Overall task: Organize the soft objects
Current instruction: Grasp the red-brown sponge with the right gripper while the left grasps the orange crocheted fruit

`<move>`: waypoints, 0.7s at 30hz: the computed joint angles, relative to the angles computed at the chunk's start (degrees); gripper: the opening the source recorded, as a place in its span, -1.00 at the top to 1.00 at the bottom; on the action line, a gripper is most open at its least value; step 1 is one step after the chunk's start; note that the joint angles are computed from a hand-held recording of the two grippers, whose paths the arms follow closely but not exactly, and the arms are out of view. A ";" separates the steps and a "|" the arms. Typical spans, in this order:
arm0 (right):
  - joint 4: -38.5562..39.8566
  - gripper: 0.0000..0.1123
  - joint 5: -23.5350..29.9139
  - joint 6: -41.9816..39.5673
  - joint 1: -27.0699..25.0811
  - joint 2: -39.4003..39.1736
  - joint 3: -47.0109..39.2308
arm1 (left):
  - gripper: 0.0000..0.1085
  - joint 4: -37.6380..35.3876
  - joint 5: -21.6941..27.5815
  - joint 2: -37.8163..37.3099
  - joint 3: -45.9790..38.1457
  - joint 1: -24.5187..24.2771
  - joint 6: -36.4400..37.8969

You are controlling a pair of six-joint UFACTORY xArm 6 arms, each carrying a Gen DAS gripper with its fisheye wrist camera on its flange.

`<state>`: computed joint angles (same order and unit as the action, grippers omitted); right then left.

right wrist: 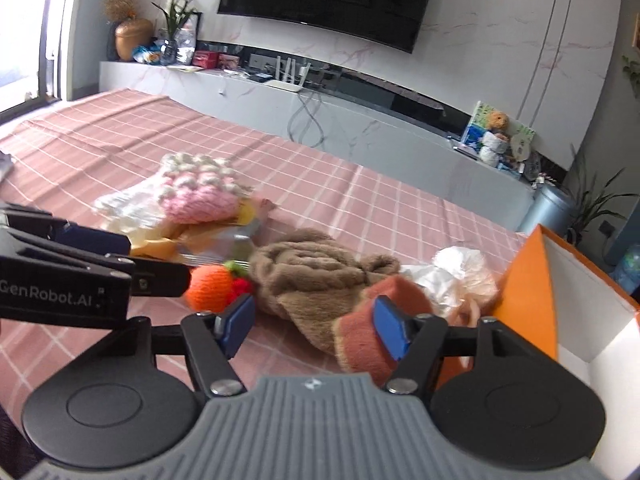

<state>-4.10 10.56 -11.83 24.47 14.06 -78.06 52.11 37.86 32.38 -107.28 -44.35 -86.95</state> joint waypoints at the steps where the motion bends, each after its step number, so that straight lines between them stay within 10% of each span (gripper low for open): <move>1: -3.71 -0.22 -0.08 2.56 -0.57 0.30 -0.25 | -0.46 -1.18 -0.01 1.15 -1.57 0.16 2.37; 12: -21.50 -0.27 2.24 11.99 -3.21 2.29 -1.36 | -0.46 -15.06 5.40 12.96 -18.22 0.66 24.61; 21: -22.13 -0.09 2.34 13.28 -3.73 3.53 -2.03 | -0.14 -18.03 7.64 16.01 -22.94 0.73 27.71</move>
<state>-26.23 12.90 1.45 20.75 17.59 -80.09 34.09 45.50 48.39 -130.22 -43.62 -59.24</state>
